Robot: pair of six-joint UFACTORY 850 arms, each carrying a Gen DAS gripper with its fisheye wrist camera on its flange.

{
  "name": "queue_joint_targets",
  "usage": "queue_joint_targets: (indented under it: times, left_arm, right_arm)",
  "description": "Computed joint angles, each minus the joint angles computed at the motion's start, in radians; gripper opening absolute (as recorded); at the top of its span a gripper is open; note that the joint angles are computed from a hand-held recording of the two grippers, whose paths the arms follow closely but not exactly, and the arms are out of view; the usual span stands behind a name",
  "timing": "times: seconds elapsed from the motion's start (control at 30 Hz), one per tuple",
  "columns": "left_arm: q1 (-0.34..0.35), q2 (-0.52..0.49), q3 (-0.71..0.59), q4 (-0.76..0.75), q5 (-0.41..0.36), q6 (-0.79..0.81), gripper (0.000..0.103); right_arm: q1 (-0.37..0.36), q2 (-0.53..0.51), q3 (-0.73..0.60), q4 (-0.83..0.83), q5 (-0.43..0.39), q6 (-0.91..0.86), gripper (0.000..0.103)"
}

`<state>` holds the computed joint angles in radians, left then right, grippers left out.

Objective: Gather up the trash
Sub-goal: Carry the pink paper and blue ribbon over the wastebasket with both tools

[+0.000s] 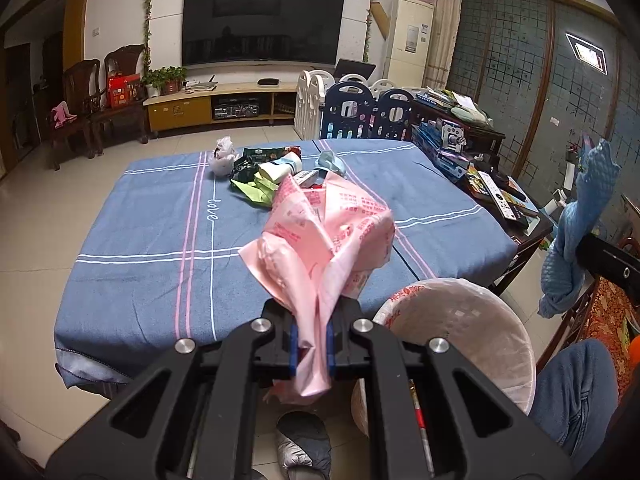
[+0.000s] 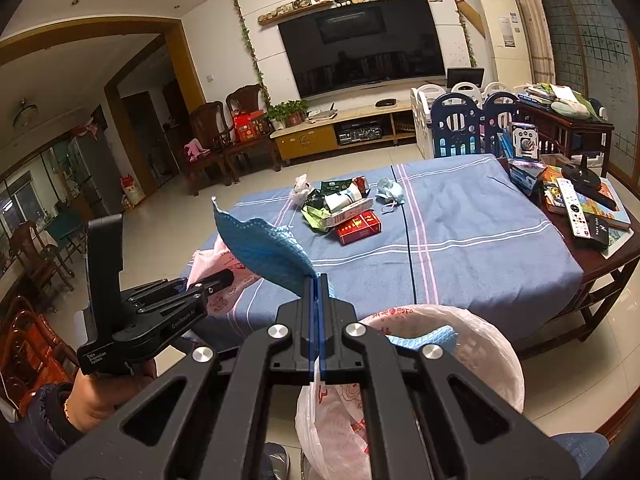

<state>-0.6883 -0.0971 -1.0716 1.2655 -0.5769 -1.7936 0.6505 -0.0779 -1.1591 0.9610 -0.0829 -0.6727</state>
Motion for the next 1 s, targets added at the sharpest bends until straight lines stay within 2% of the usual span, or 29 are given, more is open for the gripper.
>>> queue_joint_targets:
  times: [0.33,0.47,0.67,0.8,1.0]
  left_arm:
    - [-0.005,-0.012,-0.013,-0.015,0.023,0.032,0.011]
    - [-0.007,-0.01,-0.011,0.011,0.077,0.041,0.011]
    - [-0.028,-0.036,-0.031,0.029,0.144,0.103,0.011]
    - [-0.03,-0.054,-0.043,0.003,0.229,0.158,0.011]
    - [-0.043,-0.078,-0.059,-0.044,0.27,0.256,0.012]
  right_arm:
    - [-0.001,-0.004,-0.001,-0.002,-0.002,0.006,0.002]
    - [-0.008,-0.001,0.004,-0.023,0.003,0.025,0.002]
    - [-0.031,0.006,0.012,-0.198,0.015,0.214,0.002]
    - [-0.049,0.014,0.023,-0.32,0.026,0.343,0.002]
    - [-0.069,0.028,0.041,-0.496,0.037,0.529,0.002]
